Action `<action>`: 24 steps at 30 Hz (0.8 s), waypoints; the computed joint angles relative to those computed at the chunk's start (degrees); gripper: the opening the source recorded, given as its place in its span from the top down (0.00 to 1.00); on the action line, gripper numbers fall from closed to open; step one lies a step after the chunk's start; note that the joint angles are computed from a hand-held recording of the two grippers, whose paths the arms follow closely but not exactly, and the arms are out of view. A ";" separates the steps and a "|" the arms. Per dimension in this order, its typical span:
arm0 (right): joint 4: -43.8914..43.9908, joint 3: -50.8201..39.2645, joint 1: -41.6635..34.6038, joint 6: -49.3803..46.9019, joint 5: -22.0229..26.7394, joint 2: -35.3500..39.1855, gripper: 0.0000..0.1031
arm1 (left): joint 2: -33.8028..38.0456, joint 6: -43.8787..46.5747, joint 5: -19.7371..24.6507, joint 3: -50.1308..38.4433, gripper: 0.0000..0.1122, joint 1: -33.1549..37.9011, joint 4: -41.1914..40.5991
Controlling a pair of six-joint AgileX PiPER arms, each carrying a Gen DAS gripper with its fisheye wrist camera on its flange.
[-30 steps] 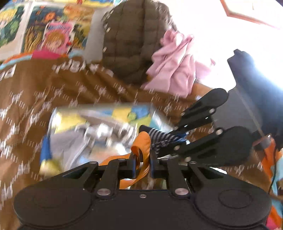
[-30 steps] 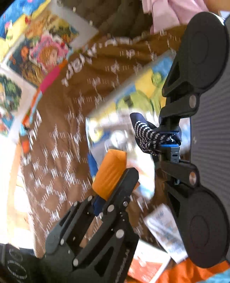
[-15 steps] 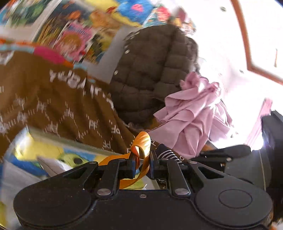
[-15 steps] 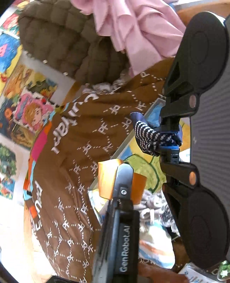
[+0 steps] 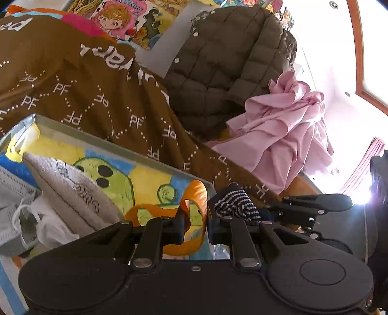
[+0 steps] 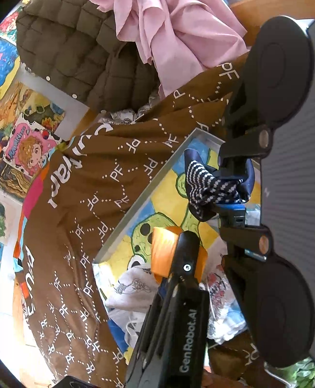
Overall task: Organize soft objects
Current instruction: 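Carry the orange cup and striped sock over the tray with both tools, then open both tools to drop the cup and sock into the tray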
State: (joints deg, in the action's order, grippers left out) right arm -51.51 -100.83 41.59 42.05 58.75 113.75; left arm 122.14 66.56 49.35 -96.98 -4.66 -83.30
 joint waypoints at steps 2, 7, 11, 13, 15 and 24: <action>0.31 0.10 -0.03 -0.16 0.00 -0.05 0.80 | -0.04 0.31 -0.02 0.40 0.83 -0.07 0.68; -0.48 1.36 0.49 1.68 0.44 -0.48 0.70 | 0.12 -0.34 0.64 0.63 0.80 0.11 3.13; -0.63 2.09 0.78 2.58 0.82 -0.89 0.62 | -0.01 -0.56 0.56 0.95 0.78 0.28 3.98; -0.61 2.66 0.96 2.82 0.77 -1.26 0.55 | -0.24 -0.78 0.65 1.07 0.76 0.33 4.33; -0.54 3.17 1.14 2.77 0.72 -1.59 0.51 | -0.52 -0.88 0.84 1.29 0.74 0.44 4.57; -1.27 4.69 2.28 4.31 1.70 -2.46 0.44 | -2.93 2.01 -0.09 4.66 0.70 0.73 4.54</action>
